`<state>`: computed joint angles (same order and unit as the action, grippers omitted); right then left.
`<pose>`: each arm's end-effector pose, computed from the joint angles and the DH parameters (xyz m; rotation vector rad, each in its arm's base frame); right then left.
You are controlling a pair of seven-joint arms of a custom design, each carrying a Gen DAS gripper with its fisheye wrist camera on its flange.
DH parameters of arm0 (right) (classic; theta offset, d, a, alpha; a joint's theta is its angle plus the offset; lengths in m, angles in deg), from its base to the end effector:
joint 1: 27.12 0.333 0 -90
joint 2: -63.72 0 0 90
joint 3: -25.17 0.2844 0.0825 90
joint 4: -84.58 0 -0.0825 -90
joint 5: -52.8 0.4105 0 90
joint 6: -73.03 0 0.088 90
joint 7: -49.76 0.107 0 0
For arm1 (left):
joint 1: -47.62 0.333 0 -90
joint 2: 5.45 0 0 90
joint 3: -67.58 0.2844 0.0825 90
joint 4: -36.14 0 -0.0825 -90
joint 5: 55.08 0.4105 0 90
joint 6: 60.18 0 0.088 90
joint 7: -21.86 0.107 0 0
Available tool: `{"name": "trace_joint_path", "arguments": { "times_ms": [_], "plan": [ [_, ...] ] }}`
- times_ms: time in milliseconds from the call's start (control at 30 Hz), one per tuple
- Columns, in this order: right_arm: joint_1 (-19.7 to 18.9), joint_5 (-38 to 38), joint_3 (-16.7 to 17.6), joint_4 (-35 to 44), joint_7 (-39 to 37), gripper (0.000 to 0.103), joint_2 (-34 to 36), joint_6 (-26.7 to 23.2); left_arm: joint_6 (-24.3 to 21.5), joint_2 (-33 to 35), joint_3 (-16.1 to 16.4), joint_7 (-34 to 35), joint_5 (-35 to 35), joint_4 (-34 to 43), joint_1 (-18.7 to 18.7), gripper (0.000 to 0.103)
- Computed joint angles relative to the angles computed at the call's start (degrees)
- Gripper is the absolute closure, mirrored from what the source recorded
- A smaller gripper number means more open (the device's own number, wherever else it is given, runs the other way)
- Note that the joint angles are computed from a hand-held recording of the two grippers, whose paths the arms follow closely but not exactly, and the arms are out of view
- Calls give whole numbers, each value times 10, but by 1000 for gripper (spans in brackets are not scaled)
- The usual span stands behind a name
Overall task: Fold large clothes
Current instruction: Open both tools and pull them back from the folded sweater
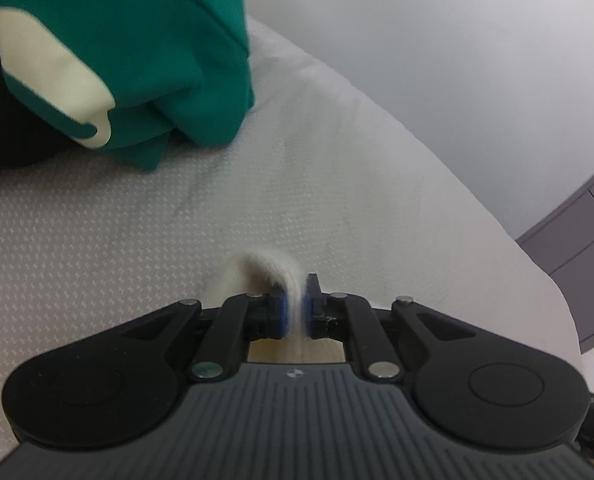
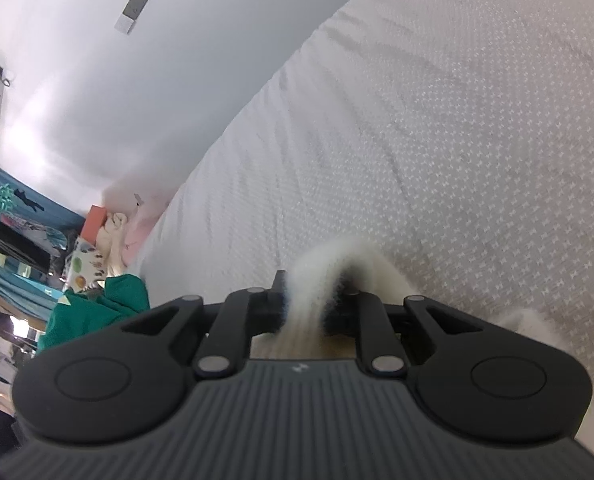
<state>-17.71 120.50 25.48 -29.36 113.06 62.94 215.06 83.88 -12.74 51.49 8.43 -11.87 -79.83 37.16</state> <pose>0.6081 0.1008 0.4797 -1.3792 1.6260 0.2348 0.5272 -0.2762 0.5305 -2.3782 0.9015 -1.0240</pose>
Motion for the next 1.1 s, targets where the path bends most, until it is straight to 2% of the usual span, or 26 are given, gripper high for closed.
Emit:
{"name": "trace_joint_path", "arguments": {
  "times_ms": [67,100,133,167,200,233,267,300,333,633,967,1100],
  "plan": [
    [2,-13,2,-2,-3,85,-8,2,-6,-6,-1,34,-6,2,-5,81],
    [3,-21,1,-5,-6,84,-13,4,-21,-11,-5,52,-6,7,-8,70],
    [4,-30,2,-9,-4,83,-20,6,-34,-15,-9,64,-5,11,-11,54],
    [6,-32,0,-15,-4,78,-29,5,-43,-22,-13,69,-1,12,-13,46],
    [8,-31,-2,-20,-6,67,-38,3,-47,-34,-17,64,4,7,-14,38],
    [10,-37,-3,-30,-5,57,-52,5,-46,-45,-19,64,1,3,-15,37],
    [14,-31,-5,-39,-15,38,-64,16,-51,-53,-22,72,-5,2,-17,37],
    [19,-20,-8,-51,-31,25,-79,24,-61,-60,-26,81,-11,6,-18,37],
    [24,-18,-10,-62,-42,22,-94,30,-77,-67,-33,93,-14,10,-21,36],
    [76,-113,-32,-177,-107,23,-274,68,-185,-103,-99,126,-4,47,-51,36],
    [118,-236,-50,-331,-106,24,-496,73,-327,-67,-168,131,46,120,-130,36],
    [140,-261,-64,-382,-92,24,-574,70,-351,-60,-176,98,70,123,-165,36]
  ]
}}
